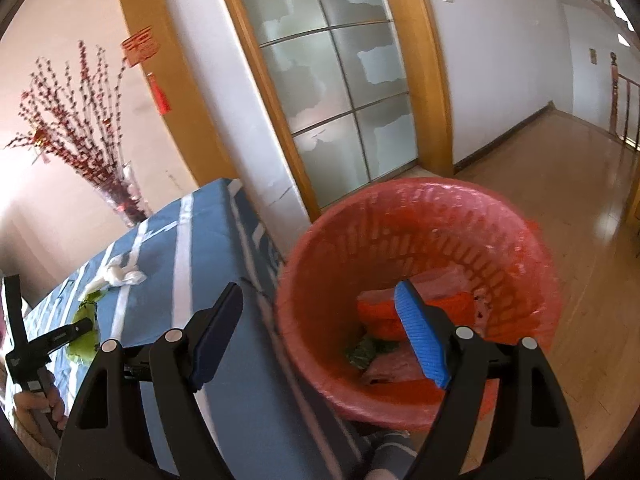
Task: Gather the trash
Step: 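Lift the green bag with the left tool while the right tool reaches the white bag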
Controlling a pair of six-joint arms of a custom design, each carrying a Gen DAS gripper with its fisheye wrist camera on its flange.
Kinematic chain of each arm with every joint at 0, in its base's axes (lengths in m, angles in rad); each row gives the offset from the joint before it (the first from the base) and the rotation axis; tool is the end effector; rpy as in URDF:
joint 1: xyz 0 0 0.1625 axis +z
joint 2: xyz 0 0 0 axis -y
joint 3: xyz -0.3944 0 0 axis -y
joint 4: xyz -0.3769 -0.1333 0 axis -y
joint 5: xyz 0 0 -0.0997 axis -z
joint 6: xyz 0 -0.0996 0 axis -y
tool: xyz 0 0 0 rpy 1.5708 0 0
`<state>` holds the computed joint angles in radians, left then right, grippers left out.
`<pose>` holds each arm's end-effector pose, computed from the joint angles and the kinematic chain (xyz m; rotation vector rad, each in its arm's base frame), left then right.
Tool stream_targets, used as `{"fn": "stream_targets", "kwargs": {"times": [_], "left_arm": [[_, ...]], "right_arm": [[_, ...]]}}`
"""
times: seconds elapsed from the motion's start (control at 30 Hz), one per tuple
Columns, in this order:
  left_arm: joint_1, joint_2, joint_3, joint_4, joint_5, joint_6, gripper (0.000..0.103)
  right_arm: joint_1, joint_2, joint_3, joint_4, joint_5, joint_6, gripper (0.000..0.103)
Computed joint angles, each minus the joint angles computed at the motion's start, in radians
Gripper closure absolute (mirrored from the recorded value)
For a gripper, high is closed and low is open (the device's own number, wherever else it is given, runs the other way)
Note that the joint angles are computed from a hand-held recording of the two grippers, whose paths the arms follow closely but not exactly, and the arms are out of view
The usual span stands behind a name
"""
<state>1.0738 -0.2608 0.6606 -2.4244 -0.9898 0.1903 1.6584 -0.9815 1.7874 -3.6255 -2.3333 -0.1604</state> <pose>-0.2421 -0.8406 0.0864 0.6937 2.4613 -0.6986 0.1150 -0.5722 0.2902 -0.3223 -2.0334 1.3954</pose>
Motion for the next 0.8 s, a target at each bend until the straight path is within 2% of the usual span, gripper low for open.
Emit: {"fn": "stream_targets", "kwargs": {"times": [0.17, 0.33, 0.53, 0.8], "left_arm": [[0.017, -0.122, 0.172, -0.077, -0.012, 0.005, 0.096], [0.034, -0.182, 0.233, -0.14, 0.008, -0.003, 0.096], [0.061, -0.183, 0.19, -0.138, 0.033, -0.013, 0.096], [0.092, -0.156, 0.103, -0.103, 0.021, -0.001, 0.095]], "right_arm": [[0.021, 0.04, -0.041, 0.045, 0.026, -0.011, 0.025], [0.046, 0.09, -0.101, 0.107, 0.064, -0.021, 0.025], [0.073, 0.157, -0.186, 0.19, 0.111, -0.042, 0.025], [0.094, 0.293, -0.395, 0.38, 0.179, -0.065, 0.027]]}}
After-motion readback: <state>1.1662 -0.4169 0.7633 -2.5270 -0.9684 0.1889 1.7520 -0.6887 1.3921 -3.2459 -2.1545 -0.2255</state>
